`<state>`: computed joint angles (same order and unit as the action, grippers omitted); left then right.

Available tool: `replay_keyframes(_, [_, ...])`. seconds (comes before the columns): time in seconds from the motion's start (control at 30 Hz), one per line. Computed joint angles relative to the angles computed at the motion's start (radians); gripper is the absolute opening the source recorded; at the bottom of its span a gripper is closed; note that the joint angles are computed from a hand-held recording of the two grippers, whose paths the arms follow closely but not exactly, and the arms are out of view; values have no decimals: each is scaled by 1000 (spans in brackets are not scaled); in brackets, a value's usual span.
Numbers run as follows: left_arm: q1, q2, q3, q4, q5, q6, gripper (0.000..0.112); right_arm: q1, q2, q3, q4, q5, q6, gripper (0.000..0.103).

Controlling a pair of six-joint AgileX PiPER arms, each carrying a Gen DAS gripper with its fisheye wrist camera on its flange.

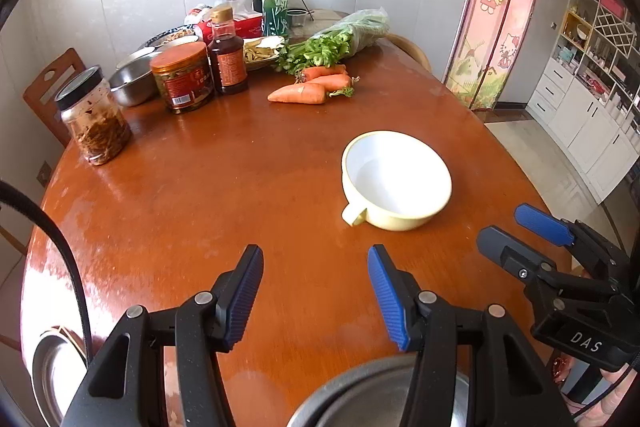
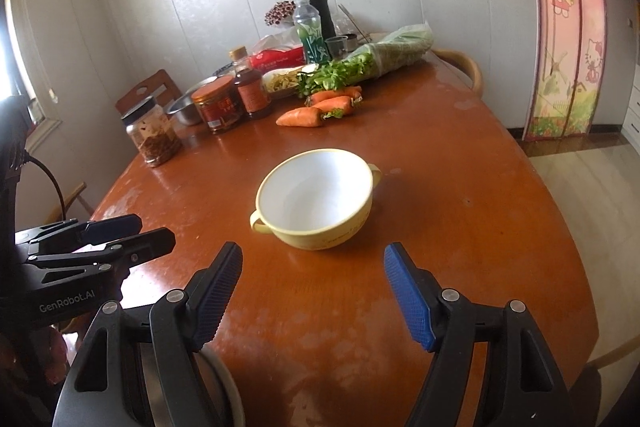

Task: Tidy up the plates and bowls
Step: 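Move both tools to the yellow-rimmed white bowl, then close both tools on the rim of the yellow-rimmed white bowl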

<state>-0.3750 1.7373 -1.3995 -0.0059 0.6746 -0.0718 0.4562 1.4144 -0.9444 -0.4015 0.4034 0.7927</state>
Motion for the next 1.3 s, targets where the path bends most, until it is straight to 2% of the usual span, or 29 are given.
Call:
replay_keyframes(0.17, [8,83,-112,-20,35,29,54,-42,71,-58,62,-2,-71,75])
replay_keyframes(0.5, [-15,290,-382,28,124,1,54,-110,188,-164,64,17,-84,75])
replay_keyframes(0.7, [-19,401,-528,0,204,39,54,-152,250,-205,164,22,-166,76])
replay_keyframes(0.9, [-25,467,-605,1,250,45,54,-173,283,-208,260,-1,-255,75])
replay_keyframes(0.97, [-30,474,-614,16,260,33,54,-166,290,-212,238,-7,-253,70])
replay_keyframes(1.03, [-32,487,-630,23,269,27,54,-164,300,-220,248,-8,-274,58])
replay_keyframes(1.13, [-30,509,-662,24,290,27,54,-161,310,-220,255,-27,-291,46])
replay_keyframes(1.3, [-28,540,-709,8,319,41,54,-156,335,-238,261,-21,-316,37])
